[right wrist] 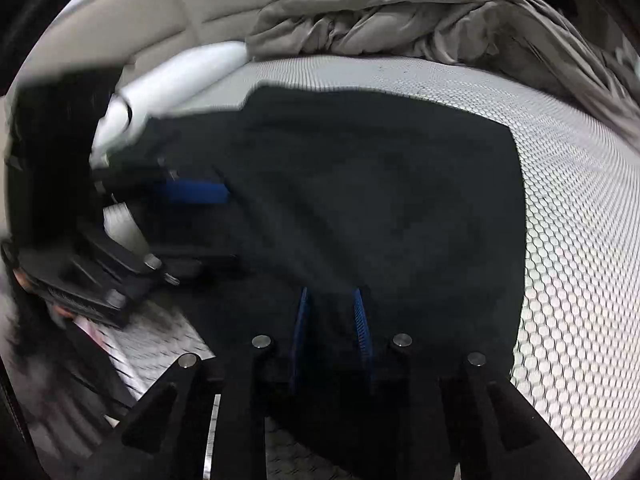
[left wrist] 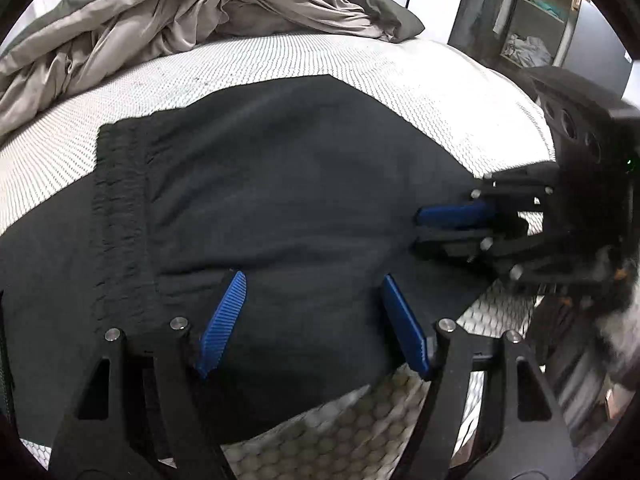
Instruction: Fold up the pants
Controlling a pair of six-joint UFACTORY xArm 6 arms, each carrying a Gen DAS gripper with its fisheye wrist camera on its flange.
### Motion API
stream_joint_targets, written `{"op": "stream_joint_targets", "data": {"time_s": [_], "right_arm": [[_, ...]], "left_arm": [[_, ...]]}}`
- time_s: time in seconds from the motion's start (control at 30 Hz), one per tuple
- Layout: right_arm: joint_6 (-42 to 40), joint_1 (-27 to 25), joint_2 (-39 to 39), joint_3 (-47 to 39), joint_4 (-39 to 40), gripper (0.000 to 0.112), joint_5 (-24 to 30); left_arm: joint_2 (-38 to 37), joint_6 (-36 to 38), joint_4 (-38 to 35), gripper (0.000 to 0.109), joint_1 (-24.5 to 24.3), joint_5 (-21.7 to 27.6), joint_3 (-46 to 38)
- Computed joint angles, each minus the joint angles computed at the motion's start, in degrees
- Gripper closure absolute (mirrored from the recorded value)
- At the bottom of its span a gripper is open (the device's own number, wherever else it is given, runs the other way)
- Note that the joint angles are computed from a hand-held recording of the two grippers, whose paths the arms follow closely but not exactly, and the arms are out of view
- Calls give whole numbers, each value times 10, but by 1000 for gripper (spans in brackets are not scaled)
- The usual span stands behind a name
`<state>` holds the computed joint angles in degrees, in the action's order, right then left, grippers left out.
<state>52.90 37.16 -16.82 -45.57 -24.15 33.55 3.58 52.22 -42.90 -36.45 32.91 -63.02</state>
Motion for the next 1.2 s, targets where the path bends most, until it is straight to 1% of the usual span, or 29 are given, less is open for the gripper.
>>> {"op": "stream_joint_targets", "data": {"time_s": [0.03, 0.1, 0.13, 0.17, 0.23, 0.27, 0.3, 0.33, 0.4, 0.43, 0.47, 0.5, 0.57, 0.6, 0.63, 0.67, 0.7, 0.73, 0.83, 0.9, 0.93, 0.97, 1.0, 1.07, 1.1, 1.13, 1.17, 1.2], "right_arm": [[-2, 0, -15, 15, -14, 90, 0], [35, 4, -47, 30, -49, 90, 55], [58, 3, -77, 49, -55, 90, 80], [63, -3, -107, 74, -45, 89, 86], [53, -19, -168, 114, -9, 88, 79], [56, -18, -179, 117, -9, 88, 80], [60, -19, -187, 118, -14, 88, 73], [83, -14, -199, 121, -36, 88, 65], [104, -16, -178, 101, -67, 87, 45], [109, -16, -145, 71, -84, 87, 45], [106, -18, -118, 49, -92, 87, 45], [94, -23, -84, 24, -86, 87, 37], [60, -29, -29, -6, -48, 87, 1], [22, -37, -9, -12, -7, 87, -19], [-8, -40, 13, -22, 29, 87, -21], [-26, -39, 29, -32, 46, 87, -6], [-28, -35, 31, -34, 43, 87, 18], [-22, -33, 22, -28, 25, 87, 39], [27, -41, -33, 10, -13, 88, 85], [54, -31, -68, 27, -30, 88, 126], [77, -14, -75, 25, -51, 88, 151], [87, 0, -78, 20, -62, 87, 172], [93, 7, -78, 17, -69, 87, 168], [88, -6, -70, 9, -56, 87, 109], [83, -13, -52, -9, -52, 85, 96], [77, -18, -27, -35, -53, 85, 94], [64, -27, -4, -53, -46, 83, 81], [37, -38, 12, -63, -21, 83, 61]], "left_arm": [[-5, 1, 1, 40, 9, 4, 6], [-13, -27, 28, 40, 25, 0, 17], [-16, -18, 17, 40, 38, 19, 16], [-20, -11, 9, 40, 43, 24, 17], [-27, -19, 21, 40, 44, 19, 18], [-31, -26, 26, 40, 44, 16, 18], [-40, -17, 11, 40, 43, 12, 20], [-48, 2, -13, 40, 47, 14, 20], [-51, 31, -60, 40, 46, 17, 8], [-41, 34, -80, 40, 42, 21, -10], [-25, 23, -76, 40, 39, 26, -31], [-6, 6, -61, 40, 32, 32, -54], [38, -36, -6, 40, 14, 29, -92], [56, -75, 38, 40, 9, 32, -108], [80, -92, 59, 40, 9, 39, -122], [89, -89, 57, 40, 13, 42, -128], [92, -63, 30, 41, 21, 55, -130], [90, -34, -2, 41, 33, 72, -131], [78, -25, -18, 44, 51, 80, -119], [67, -32, -13, 44, 50, 66, -104], [55, -49, 10, 44, 44, 45, -88], [47, -56, 20, 44, 41, 35, -81], [40, -58, 20, 44, 36, 31, -79], [38, -35, -12, 44, 28, 43, -97], [43, -34, -15, 43, 24, 40, -108], [58, -53, 5, 43, 16, 31, -130], [73, -77, 35, 43, 12, 29, -148], [96, -105, 64, 43, 11, 32, -174]]}}
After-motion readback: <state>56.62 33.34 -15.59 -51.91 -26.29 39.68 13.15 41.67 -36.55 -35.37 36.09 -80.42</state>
